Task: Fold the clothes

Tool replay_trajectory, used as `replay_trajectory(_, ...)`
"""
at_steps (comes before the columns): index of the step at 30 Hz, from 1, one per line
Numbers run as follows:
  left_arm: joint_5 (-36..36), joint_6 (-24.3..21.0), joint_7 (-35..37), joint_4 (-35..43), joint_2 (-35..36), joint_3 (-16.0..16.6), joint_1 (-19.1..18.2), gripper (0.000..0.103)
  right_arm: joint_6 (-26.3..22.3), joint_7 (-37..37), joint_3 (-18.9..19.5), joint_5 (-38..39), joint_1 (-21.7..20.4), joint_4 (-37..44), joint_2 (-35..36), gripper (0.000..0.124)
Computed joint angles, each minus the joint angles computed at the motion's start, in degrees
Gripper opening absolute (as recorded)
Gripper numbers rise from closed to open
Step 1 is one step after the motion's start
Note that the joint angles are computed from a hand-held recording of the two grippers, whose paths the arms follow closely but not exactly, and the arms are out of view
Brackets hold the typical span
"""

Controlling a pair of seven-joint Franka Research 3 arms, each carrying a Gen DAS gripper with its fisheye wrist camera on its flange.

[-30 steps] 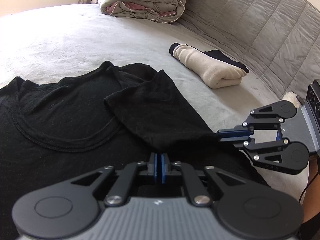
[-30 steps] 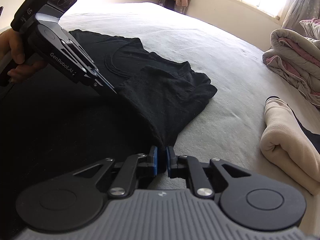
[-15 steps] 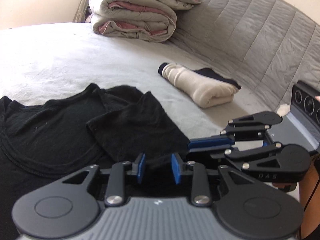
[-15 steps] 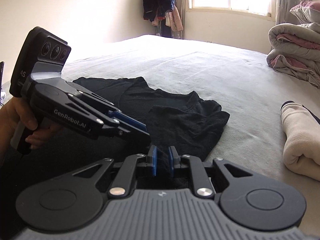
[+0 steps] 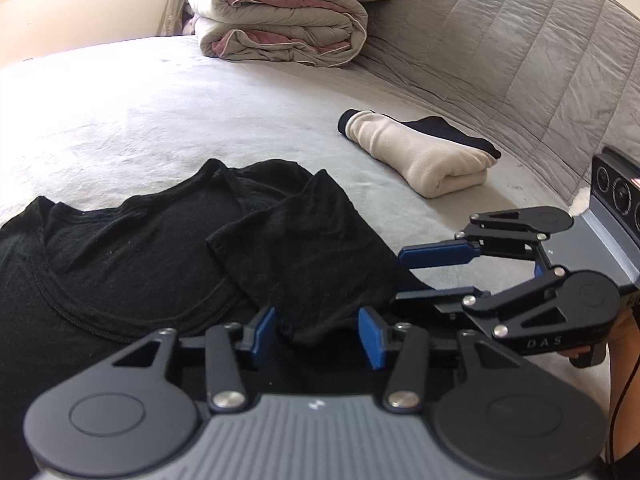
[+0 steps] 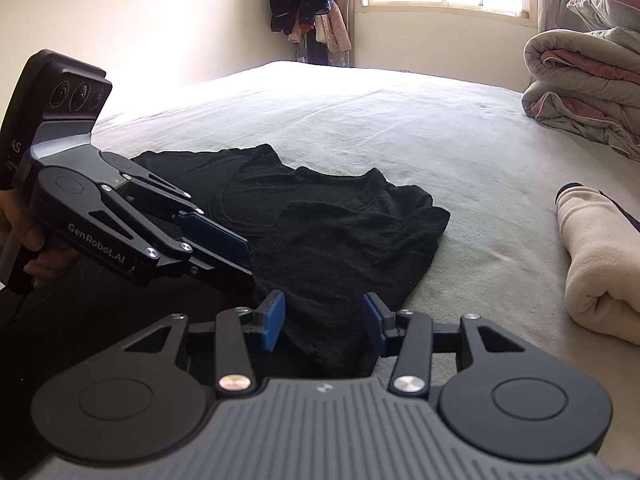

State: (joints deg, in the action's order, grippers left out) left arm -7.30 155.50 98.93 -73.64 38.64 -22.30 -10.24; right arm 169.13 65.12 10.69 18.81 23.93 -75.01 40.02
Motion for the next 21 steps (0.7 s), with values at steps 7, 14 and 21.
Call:
replay_trajectory(7, 8.98, 1.83, -22.92, -8.54, -8.54, 12.21, -4.41, 0.066, 0.98, 1.68, 0.52, 2.14, 0.19, 2.61, 1.66, 0.057)
replay_trajectory(14, 29.95, 0.99, -53.77, -21.97, -19.13, 26.91, -10.76, 0.066, -1.51, 12.50, -5.13, -0.88, 3.83, 6.62, 3.57, 0.058)
replay_trajectory(21, 43.89, 1.94, -76.06, -28.13, -21.82, 31.28, -10.51, 0.066, -2.44, 18.86, -6.79, -3.91, 4.79, 8.67, 4.98, 0.062)
